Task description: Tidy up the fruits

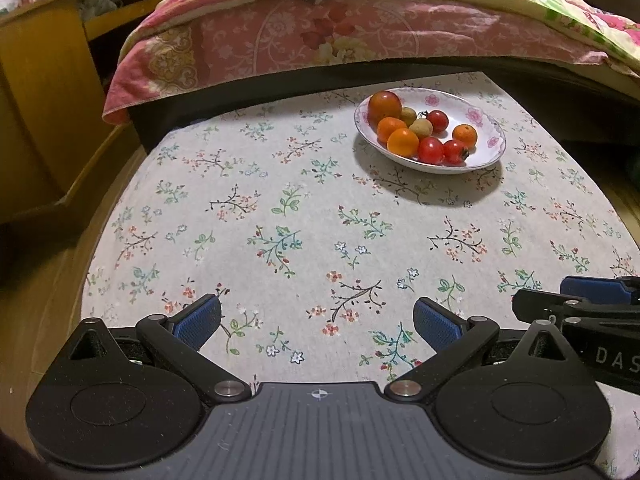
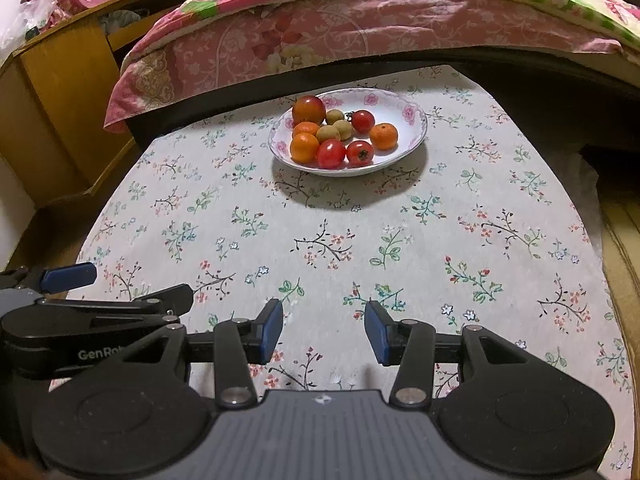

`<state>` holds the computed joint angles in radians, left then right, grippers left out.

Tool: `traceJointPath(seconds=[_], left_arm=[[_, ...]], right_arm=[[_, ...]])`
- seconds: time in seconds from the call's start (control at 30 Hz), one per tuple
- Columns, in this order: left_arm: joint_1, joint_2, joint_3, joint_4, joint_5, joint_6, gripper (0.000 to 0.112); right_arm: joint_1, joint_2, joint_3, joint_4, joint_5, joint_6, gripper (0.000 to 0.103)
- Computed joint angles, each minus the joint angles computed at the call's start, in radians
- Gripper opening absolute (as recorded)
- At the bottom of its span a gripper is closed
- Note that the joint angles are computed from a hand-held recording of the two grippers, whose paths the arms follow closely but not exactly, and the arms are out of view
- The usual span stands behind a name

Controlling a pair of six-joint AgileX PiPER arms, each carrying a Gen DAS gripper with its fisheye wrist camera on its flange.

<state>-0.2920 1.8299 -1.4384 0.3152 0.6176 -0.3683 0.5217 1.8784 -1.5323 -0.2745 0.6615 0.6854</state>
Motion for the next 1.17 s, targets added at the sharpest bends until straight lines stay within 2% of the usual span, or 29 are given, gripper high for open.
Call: traceJointPath(seconds=[1.17], left_arm=[[0.0, 0.004, 0.011, 0.003, 0.002, -0.011, 0.103]], right_arm=[[0.005, 0.015, -0.002, 0.007, 0.0, 0.002, 0.044]])
